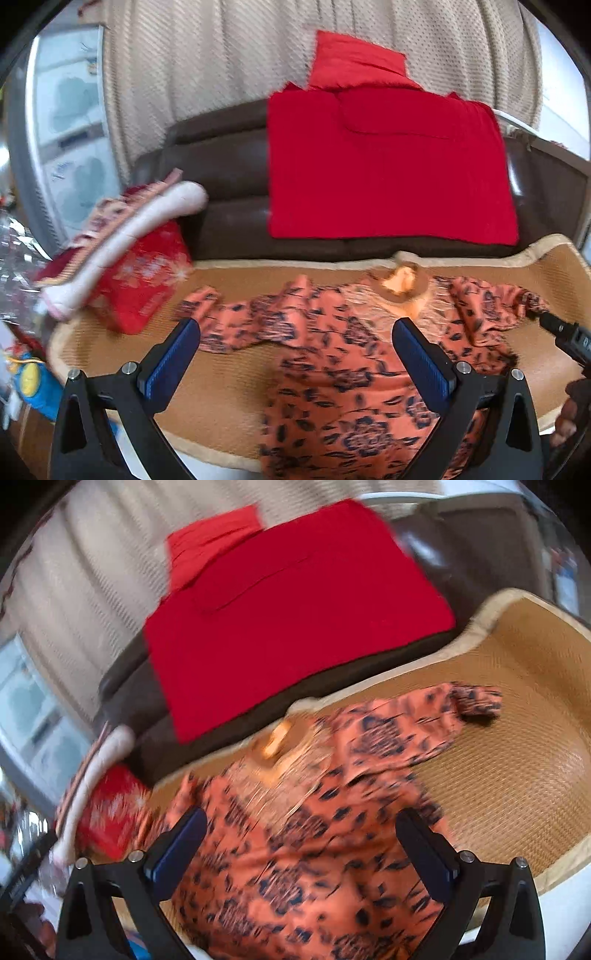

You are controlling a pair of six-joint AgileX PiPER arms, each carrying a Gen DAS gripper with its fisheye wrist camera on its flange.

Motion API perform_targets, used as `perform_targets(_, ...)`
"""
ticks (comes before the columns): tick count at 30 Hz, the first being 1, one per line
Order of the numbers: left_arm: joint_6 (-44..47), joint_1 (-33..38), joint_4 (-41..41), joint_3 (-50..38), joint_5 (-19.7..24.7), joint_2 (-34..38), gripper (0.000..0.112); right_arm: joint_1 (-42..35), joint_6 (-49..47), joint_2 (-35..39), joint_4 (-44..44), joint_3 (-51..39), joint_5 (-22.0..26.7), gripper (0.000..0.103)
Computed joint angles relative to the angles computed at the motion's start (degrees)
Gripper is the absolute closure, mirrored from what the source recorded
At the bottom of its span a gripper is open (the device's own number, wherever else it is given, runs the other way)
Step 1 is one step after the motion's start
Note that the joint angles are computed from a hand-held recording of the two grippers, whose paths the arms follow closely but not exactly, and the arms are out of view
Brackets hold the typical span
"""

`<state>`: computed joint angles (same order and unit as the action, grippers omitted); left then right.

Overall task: Fold small clothes
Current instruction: 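Grasp the blouse sleeve cuff with the right gripper and lift it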

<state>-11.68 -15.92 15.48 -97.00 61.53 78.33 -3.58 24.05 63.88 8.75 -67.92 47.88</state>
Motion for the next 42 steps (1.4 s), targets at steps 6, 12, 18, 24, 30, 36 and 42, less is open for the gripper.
perform_targets(6,-3.04,-1.92,-1.99,-1.18,-8.3,10.65,0.009,-28.26,-12.82,1.7,14.3,6.03,-4.45,0.0)
perform_targets(12,-15.48,-6.52,13.21,-6.05,-10.61,25.31,0.009,-36.63,-20.88,13.61,28.09,3.81,-8.9,0.003)
perform_targets(18,-15.02,-4.56,12.96,-1.77,-18.04,26.14,0.009,-35.86,-24.44,26.97,40.21,-1.67,-11.24,0.01)
perform_targets(24,-10.17,-3.09,8.65,-1.2,-20.83,28.04,0.009,-34.09,-17.7,36.8,40.71,-8.9,-12.07,0.019)
perform_targets(30,-9.57,-2.67,11.76,-0.22,-22.13,28.15,0.009,-31.1,-6.28,42.54,27.71,-17.36,-11.02,0.078)
perform_targets(36,-13.9,0.89,13.7,-0.13,-23.41,26.4,0.009,-22.48,-16.88,38.32,31.51,-17.91,-16.01,0.082)
perform_targets(42,-25.86,4.62,24.88,1.6,-24.89,25.1,0.009,-8.32,-34.98,38.31,46.9,-22.09,-16.98,0.082)
